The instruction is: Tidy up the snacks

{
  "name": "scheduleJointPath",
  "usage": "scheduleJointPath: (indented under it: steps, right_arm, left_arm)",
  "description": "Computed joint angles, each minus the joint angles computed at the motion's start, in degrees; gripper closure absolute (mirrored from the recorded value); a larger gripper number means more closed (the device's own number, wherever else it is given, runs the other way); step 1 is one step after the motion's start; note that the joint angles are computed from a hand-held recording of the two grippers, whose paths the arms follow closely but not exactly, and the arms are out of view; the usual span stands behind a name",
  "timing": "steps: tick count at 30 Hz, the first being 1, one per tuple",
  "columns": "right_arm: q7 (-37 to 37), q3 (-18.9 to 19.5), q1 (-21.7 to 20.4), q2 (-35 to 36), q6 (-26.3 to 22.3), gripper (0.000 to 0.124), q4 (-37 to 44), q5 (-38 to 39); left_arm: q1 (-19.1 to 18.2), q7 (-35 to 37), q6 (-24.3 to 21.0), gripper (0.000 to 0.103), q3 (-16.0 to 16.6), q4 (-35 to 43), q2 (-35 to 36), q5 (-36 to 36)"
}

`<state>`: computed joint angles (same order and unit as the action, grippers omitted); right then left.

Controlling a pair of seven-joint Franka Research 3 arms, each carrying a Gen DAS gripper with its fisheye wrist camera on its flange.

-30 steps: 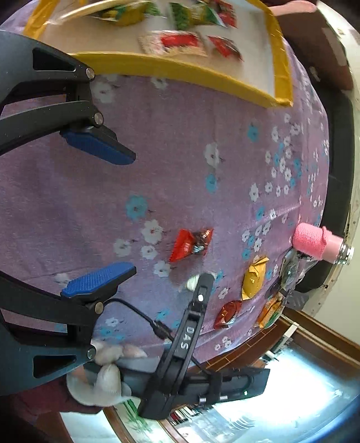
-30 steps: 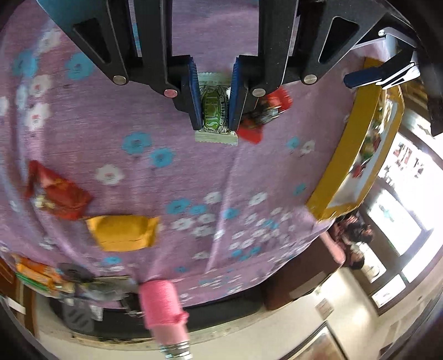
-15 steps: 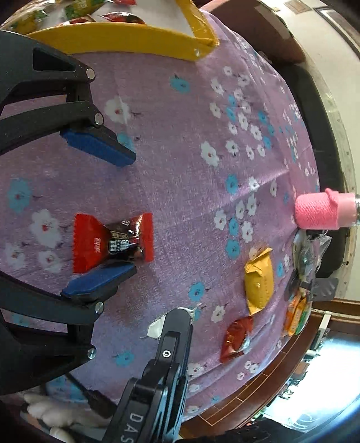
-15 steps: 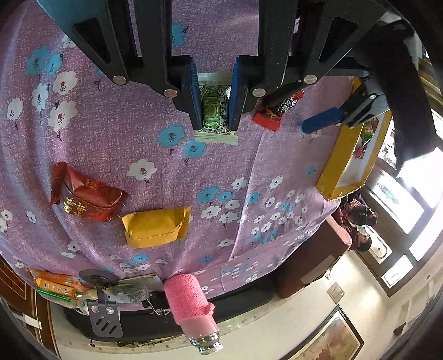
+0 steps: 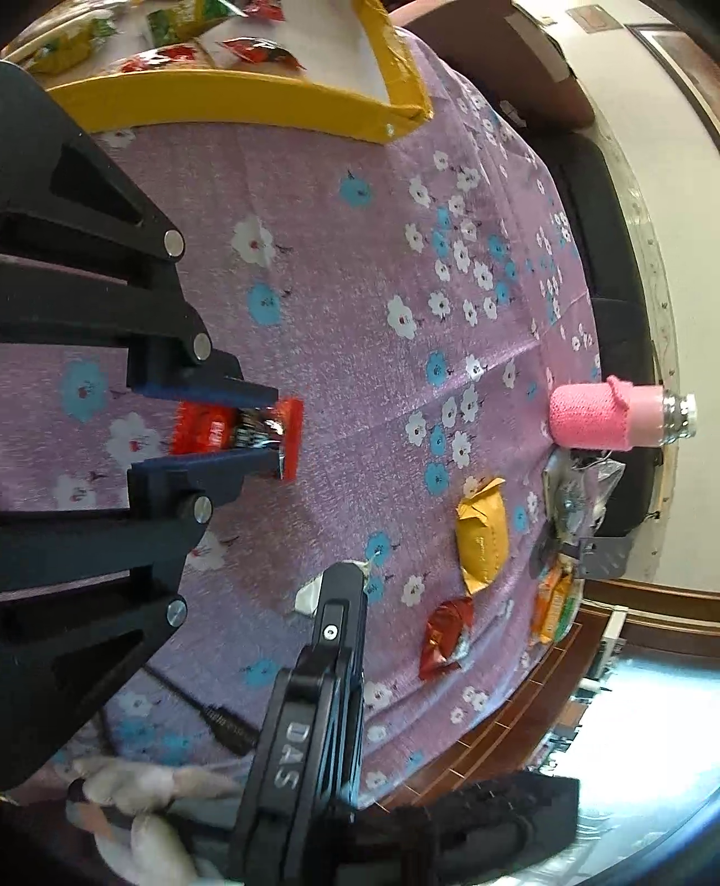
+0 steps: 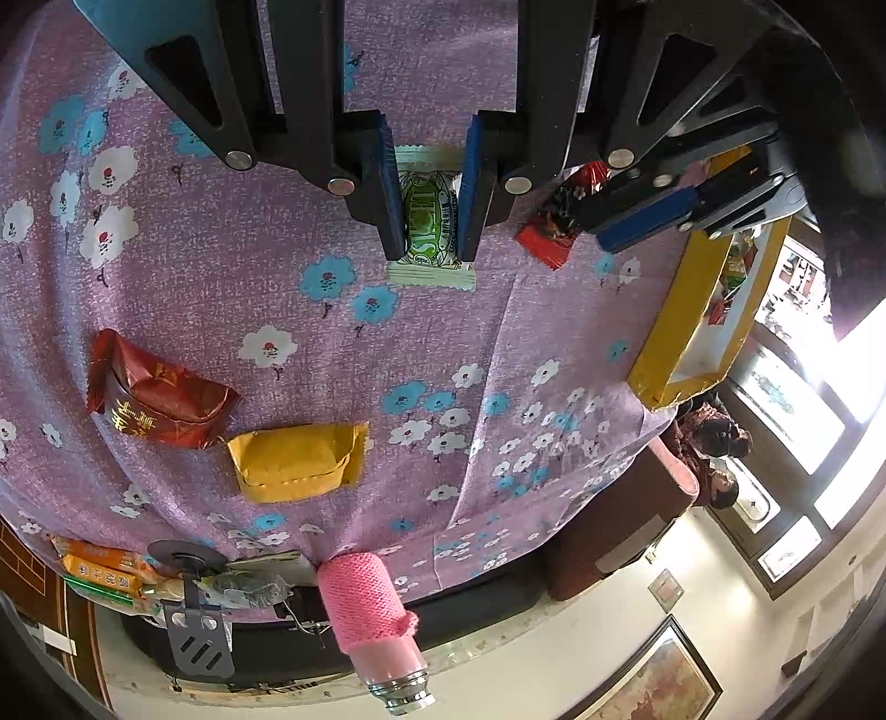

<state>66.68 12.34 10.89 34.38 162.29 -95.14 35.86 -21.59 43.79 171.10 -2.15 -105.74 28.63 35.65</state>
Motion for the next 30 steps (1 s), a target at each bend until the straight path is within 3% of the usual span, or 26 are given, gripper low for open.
scheduleJointPath:
  steps: [5,6,7,8,9,12,14,15,16,18,22,25,28,30]
  right_arm:
    - [0.75,-0.32,0.24,0.20,0.00,0.104,0.09,-0.19]
    - [0.74,-0.23,0.14,0.19,0.05,0.104,0.06,-0.09]
    - [0.67,-0.15,0.05,0.13,0.09,0.104,-0.02,-0.02]
    - [0.58,-0.06,-0.02,0.08,0.20,0.104,-0.09,0.07]
    - [0.52,-0.01,-0.05,0.05,0.26,0.104,-0.13,0.13]
    - [0.39,0.12,-0.21,0.17,-0.01,0.104,0.00,0.31]
    - [0.21,0.24,-0.37,0.22,-0.16,0.104,0.09,0.51]
    - [0.11,0.30,-0.44,0.22,-0.18,0.104,0.11,0.63]
    - [0.02,0.33,-0.50,0.25,-0.24,0.104,0.18,0.73]
    - [0.14,0.18,-0.40,0.27,-0.48,0.104,0.26,0.74]
    - [-0.01,0.18,-0.26,0.06,-0.12,0.104,-0.03,0.79]
    - [-1.17,1.06,-0.87,-0.12,0.41,0.104,-0.33,1.70]
    - [-3.33,2.55,-2.07,-0.25,0.53,0.104,-0.56,3.67]
    - [-4.40,2.96,-2.23,-0.37,0.80,0.104,-0.73,4.72]
  left_arm:
    - [4.81,5.35,1.59,0.086,-5.13,-2.04,-0.43,-4.99]
    - [3.99,5.73,0.95,0.076,-4.40,-1.53,-0.20,-4.93]
    - [2.56,5.61,-0.17,0.058,-3.11,-0.61,0.15,-4.31]
    - [2.21,6.66,-1.60,0.045,-3.12,0.85,0.99,-4.17]
    - [2.57,7.96,-2.20,0.024,-3.74,1.54,1.54,-4.51]
    - [3.39,12.94,-5.19,0.022,-5.59,5.49,4.72,-6.02]
    - [1.65,11.86,-4.95,0.036,-3.68,5.43,4.67,-5.37]
    - [1.47,11.51,-4.13,0.065,-3.38,4.66,4.11,-5.23]
    - [1.33,11.32,-4.15,0.081,-3.21,4.31,3.71,-5.25]
    - [1.70,11.69,-4.03,0.082,-3.55,3.05,2.70,-5.51]
    - [-0.69,7.95,-2.78,0.085,-0.50,0.66,0.85,-2.33]
    - [-0.33,4.89,0.58,0.097,0.03,-2.36,-1.25,-1.61]
    - [-1.26,1.21,3.13,0.097,2.07,-5.38,-3.76,0.19]
    - [0.26,1.29,3.61,0.097,0.89,-6.65,-4.70,-0.38]
